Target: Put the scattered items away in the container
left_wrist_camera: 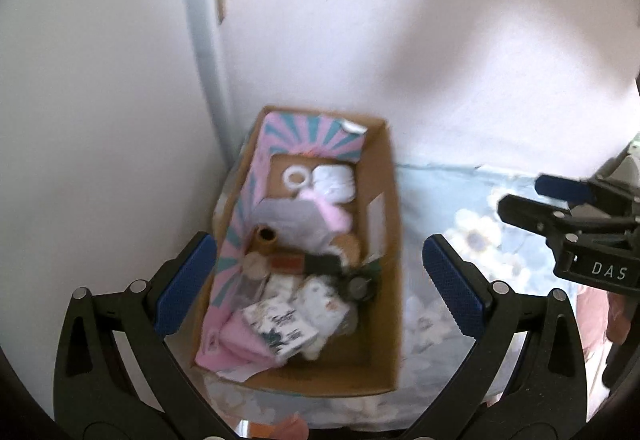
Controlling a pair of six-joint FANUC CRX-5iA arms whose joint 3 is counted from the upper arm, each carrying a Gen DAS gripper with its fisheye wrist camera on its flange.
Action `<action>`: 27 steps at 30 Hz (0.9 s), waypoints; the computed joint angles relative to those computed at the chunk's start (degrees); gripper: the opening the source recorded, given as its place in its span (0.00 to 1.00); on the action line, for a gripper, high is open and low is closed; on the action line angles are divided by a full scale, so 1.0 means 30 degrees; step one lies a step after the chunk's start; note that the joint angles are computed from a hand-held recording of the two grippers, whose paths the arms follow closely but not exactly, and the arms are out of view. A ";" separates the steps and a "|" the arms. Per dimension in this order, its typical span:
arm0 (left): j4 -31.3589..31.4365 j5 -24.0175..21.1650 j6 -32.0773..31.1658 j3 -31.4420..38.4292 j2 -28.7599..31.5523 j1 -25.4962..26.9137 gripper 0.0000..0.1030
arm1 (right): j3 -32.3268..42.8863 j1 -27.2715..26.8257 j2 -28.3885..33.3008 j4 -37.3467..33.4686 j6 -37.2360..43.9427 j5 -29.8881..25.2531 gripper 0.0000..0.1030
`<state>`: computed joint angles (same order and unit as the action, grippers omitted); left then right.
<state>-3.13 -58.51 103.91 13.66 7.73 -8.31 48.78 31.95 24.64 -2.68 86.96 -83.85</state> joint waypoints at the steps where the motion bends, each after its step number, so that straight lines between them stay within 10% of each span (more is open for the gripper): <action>1: 0.0041 -0.0038 -0.0112 0.0236 0.0120 -0.0075 0.99 | -0.0388 -0.0107 -0.0312 0.0296 -0.0414 0.0242 0.59; 27: -0.0321 -0.0654 -0.0066 0.3032 0.0892 -0.2751 0.99 | -0.8198 -0.1127 -0.6274 0.4057 -0.6114 0.3924 0.59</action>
